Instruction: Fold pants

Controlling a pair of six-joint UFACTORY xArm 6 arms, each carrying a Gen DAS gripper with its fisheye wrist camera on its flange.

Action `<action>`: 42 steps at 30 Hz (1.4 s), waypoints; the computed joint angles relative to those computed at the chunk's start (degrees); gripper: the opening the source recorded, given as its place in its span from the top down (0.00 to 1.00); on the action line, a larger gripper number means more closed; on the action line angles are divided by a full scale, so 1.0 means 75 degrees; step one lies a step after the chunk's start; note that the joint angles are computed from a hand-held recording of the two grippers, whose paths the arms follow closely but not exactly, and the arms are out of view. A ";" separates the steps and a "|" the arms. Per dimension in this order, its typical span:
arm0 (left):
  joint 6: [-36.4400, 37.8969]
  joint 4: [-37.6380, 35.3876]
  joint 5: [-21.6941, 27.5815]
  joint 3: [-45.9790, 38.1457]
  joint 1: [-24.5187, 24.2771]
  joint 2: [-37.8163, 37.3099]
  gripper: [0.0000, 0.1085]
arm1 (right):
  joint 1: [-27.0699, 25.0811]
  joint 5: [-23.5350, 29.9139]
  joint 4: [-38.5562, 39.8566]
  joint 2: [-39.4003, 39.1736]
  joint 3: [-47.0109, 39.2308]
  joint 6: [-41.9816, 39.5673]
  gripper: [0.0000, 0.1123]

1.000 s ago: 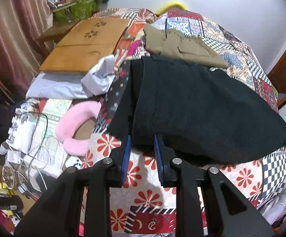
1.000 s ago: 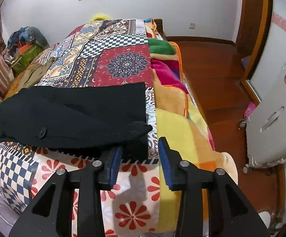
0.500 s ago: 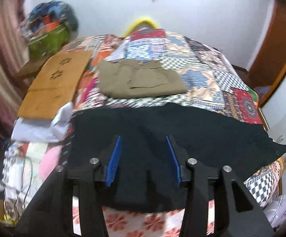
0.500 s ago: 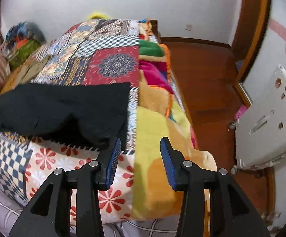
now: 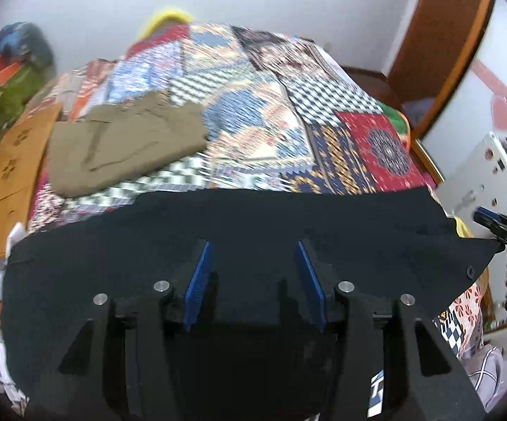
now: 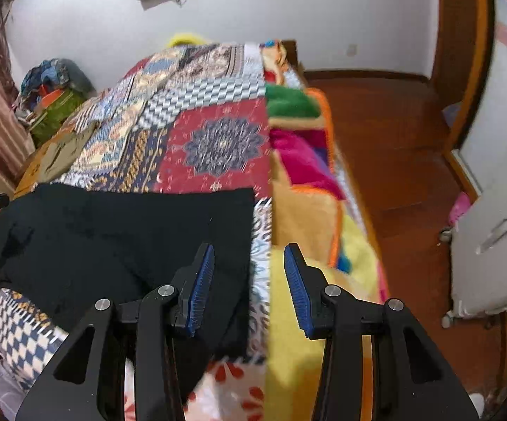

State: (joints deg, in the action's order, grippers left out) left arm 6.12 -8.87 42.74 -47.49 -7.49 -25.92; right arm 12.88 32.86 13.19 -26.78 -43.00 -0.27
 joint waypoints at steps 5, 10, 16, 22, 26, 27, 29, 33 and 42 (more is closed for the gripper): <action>-0.0234 0.0106 0.0001 -0.0127 -0.0477 0.0517 0.54 | 0.0101 0.0075 0.0494 0.0626 -0.0112 -0.0412 0.66; -0.0365 0.0145 -0.0022 -0.0144 -0.0720 0.0736 0.52 | 0.0201 -0.0171 0.0716 0.0596 0.0088 -0.0550 0.80; -0.0386 0.0324 -0.0055 -0.0226 -0.0913 0.0913 0.48 | 0.0334 -0.0651 -0.0075 0.0285 0.0312 -0.0074 0.88; -0.0288 0.0195 -0.0014 -0.0215 -0.1004 0.1012 0.46 | 0.0382 -0.0776 -0.0978 0.0332 0.0104 0.0440 0.89; -0.0201 -0.0020 0.0084 -0.0219 -0.1043 0.1139 0.45 | 0.0344 -0.0791 -0.1054 0.0417 0.0007 0.0577 0.89; -0.0208 -0.0009 0.0087 -0.0216 -0.1072 0.1182 0.45 | 0.0355 -0.0800 -0.1225 0.0388 0.0037 0.0711 0.89; -0.0296 0.0124 0.0008 -0.0161 -0.1153 0.1198 0.44 | 0.0405 -0.0787 -0.1514 0.0355 0.0066 0.0936 0.89; -0.0301 0.0197 -0.0240 -0.0003 -0.1222 0.1146 0.40 | 0.0478 -0.0763 -0.2127 0.0247 0.0110 0.1389 0.89; -0.0205 0.0061 -0.0476 0.0223 -0.1188 0.1051 0.36 | 0.0550 -0.0697 -0.3054 0.0031 0.0021 0.2036 0.89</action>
